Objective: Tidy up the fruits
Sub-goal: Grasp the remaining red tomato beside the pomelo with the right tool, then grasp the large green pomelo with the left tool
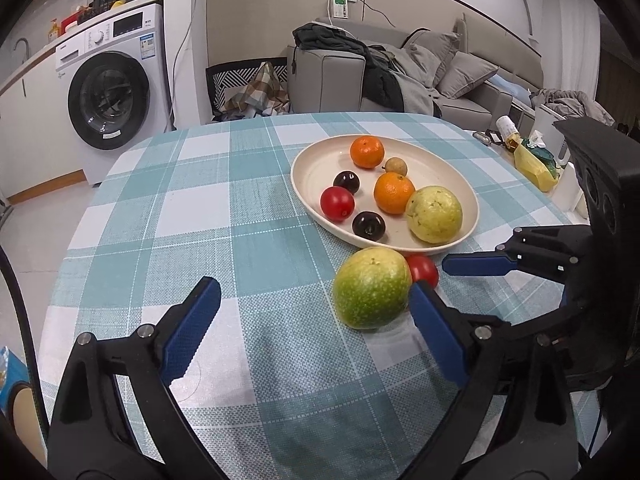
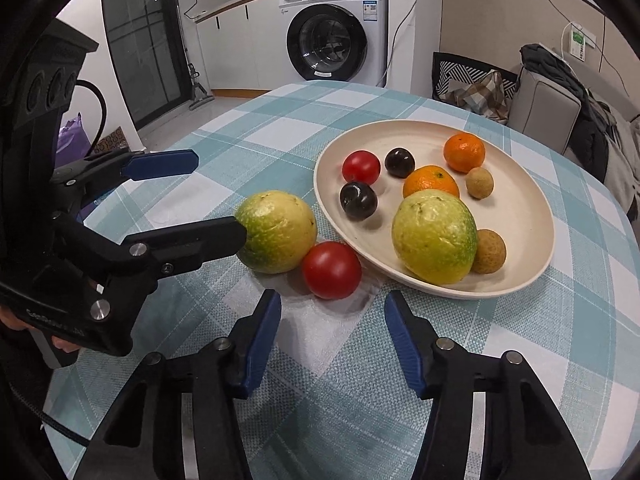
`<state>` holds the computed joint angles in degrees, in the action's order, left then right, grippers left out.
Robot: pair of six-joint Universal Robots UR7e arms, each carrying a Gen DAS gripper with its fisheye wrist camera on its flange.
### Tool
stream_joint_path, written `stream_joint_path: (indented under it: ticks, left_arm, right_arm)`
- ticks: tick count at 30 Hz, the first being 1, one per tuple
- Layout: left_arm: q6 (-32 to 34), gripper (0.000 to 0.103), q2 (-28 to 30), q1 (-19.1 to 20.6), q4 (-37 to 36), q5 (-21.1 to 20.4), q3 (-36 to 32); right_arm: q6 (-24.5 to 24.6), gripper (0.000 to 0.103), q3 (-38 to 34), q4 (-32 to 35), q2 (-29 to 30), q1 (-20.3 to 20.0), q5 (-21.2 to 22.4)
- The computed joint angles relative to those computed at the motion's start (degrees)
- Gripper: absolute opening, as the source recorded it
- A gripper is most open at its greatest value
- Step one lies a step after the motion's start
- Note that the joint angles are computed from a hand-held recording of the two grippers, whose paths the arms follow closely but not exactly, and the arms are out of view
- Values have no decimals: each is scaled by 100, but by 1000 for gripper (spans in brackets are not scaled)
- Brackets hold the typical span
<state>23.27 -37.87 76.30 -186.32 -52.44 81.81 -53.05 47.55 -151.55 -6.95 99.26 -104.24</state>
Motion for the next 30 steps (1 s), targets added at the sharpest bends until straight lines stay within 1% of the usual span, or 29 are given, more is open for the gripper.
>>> stream_joint_path:
  ticks: [13,18,20,25,30]
  left_arm:
    - [-48,95,-41,9,16,-22,33]
    - [-50,95,-57,19,69,6,39]
    - [-48,95,-63,19,76,10,52]
    - [-54,95,-48,22,94,12,39]
    - [-98,95,-59,28,144,-16,43]
  right_arm:
    - [38,43,-346,59,235,65,-125]
    - [22,35,-439,22,306,82,-176]
    - [37,34,-467,42,314,75,-159]
    - [-21,33,-338,-21,242,64,-108]
    - [-46,33,20,-195,37,26,16]
